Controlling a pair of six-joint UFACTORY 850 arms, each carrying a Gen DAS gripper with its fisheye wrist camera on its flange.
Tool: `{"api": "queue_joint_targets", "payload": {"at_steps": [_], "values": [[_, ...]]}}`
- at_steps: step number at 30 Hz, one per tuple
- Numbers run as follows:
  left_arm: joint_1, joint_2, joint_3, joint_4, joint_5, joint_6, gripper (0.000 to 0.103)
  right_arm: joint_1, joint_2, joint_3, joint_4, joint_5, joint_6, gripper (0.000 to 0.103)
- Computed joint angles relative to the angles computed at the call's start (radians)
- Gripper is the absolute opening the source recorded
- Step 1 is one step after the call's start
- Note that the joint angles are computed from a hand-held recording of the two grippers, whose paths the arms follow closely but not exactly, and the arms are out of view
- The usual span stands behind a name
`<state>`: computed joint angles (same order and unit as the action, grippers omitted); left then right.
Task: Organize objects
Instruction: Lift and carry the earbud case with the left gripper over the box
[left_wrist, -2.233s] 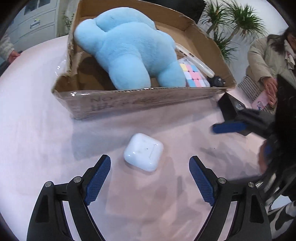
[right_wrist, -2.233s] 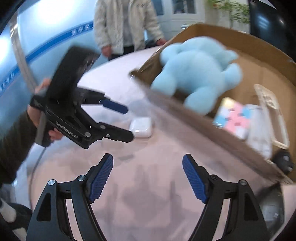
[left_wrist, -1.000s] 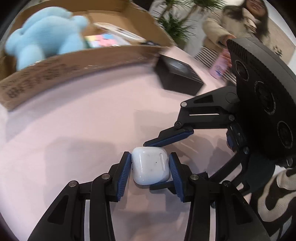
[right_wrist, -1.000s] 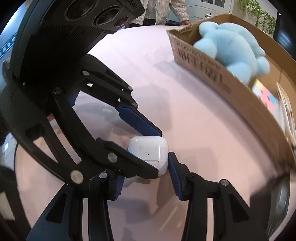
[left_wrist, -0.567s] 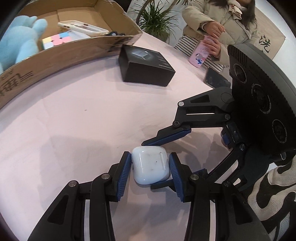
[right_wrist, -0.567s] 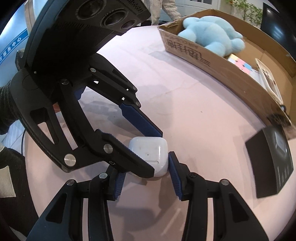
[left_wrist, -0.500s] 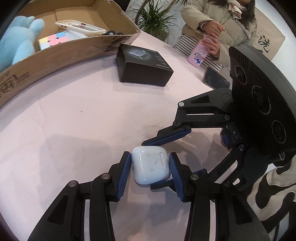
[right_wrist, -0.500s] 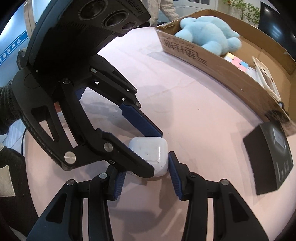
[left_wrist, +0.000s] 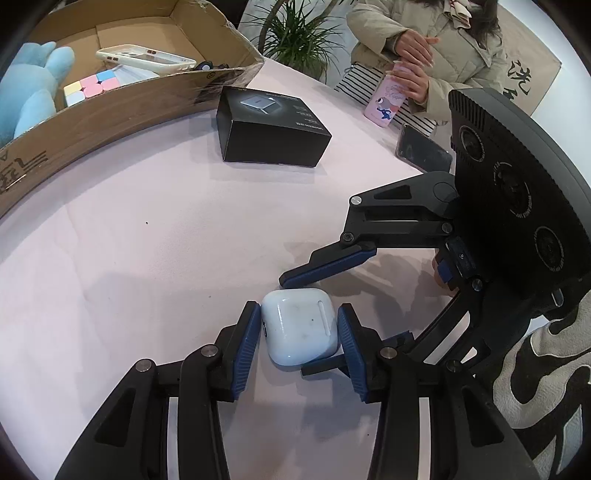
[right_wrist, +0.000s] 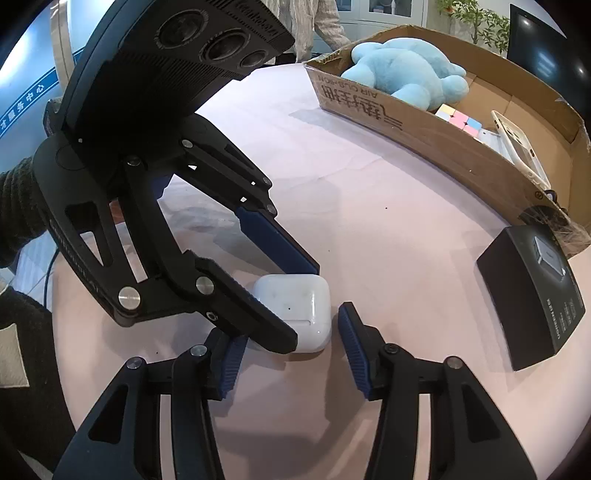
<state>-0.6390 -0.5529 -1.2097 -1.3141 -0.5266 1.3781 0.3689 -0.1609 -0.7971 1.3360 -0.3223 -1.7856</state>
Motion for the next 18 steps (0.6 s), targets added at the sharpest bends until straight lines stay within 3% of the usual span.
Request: {"api": "queue_joint_targets", "payload": {"at_steps": [3, 18], "values": [[0.0, -0.004, -0.006, 0.018, -0.003, -0.011, 0.042, 0.008, -0.009, -0.008, 0.006, 0.006, -0.005, 0.041], [-0.017, 0.004, 0.005, 0.024, 0.042, -0.015, 0.041, 0.022, 0.028, 0.021, -0.056, 0.044, 0.086, 0.041]]}}
